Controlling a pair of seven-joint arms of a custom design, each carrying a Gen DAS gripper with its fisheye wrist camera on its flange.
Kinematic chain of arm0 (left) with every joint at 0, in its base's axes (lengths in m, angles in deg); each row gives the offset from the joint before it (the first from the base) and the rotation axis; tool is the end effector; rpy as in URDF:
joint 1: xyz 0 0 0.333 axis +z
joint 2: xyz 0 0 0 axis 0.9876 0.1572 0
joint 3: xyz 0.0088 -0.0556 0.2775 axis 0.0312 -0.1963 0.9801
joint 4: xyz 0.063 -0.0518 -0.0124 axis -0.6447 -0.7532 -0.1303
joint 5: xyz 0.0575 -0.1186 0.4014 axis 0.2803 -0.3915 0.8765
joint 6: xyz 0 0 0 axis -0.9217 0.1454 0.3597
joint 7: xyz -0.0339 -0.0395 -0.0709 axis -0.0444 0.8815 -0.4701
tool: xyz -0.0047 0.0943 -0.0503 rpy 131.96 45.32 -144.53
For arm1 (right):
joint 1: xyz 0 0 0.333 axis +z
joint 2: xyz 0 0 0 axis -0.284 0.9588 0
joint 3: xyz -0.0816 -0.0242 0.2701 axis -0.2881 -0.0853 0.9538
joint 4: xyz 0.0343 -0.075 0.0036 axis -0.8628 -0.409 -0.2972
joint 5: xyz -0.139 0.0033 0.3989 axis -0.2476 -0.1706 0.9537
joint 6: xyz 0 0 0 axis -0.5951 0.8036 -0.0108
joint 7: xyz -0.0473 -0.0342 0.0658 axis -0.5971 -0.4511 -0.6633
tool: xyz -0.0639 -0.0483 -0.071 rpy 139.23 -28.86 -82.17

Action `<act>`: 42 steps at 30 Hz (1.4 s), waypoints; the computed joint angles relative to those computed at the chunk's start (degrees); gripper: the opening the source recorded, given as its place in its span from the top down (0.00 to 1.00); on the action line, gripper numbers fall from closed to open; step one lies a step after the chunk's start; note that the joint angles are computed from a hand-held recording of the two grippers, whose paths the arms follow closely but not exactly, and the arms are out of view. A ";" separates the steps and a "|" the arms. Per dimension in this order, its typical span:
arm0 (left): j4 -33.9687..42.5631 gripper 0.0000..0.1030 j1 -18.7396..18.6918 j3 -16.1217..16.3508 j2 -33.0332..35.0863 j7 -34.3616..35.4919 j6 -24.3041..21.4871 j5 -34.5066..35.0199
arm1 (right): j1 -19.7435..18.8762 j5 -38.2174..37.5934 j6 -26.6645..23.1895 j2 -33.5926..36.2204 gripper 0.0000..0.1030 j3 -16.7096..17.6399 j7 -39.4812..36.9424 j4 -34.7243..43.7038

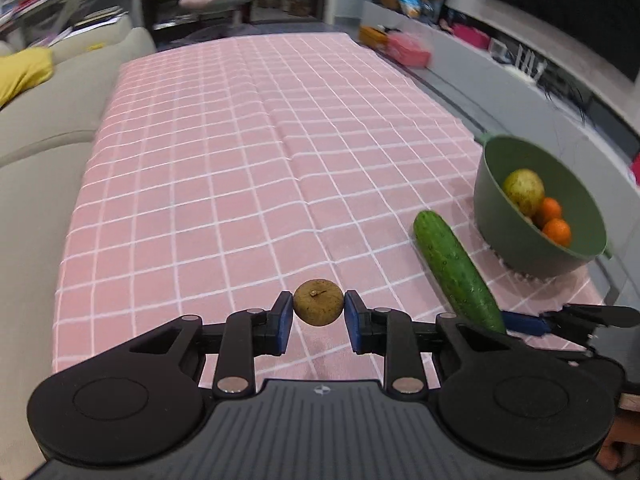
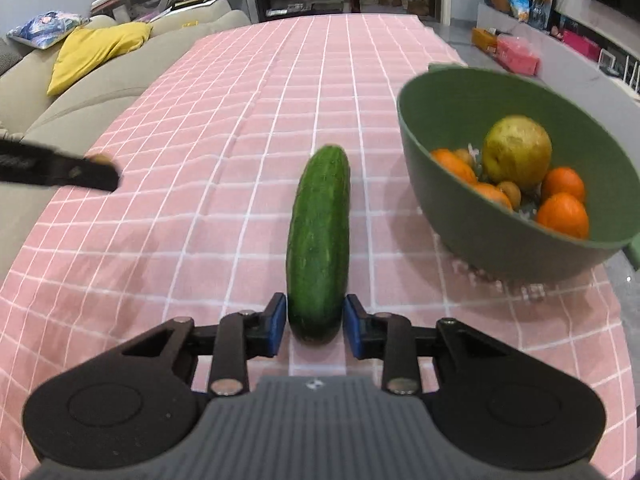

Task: Organize fruits
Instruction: 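Grasp the green cucumber at its end with the right tool, then drop the cucumber into the colander while the left tool drops the kiwi there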

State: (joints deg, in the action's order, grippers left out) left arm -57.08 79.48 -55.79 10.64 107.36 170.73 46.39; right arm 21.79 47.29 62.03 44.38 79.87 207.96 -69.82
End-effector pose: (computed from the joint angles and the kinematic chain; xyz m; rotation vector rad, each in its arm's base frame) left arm 0.7123 -0.1795 0.5525 -1.2683 2.4642 -0.9360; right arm 0.6096 0.4386 0.4886 -1.5470 2.0590 -0.6193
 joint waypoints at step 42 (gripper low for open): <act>-12.51 0.70 -4.14 0.48 -9.59 -4.87 3.16 -0.03 | -1.86 1.90 4.18 0.07 0.67 -2.72 -1.93 3.62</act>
State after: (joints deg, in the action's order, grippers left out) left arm -69.60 75.34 -55.31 1.05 102.49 173.89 46.37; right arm 19.93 49.19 66.21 44.45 77.15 206.03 -66.20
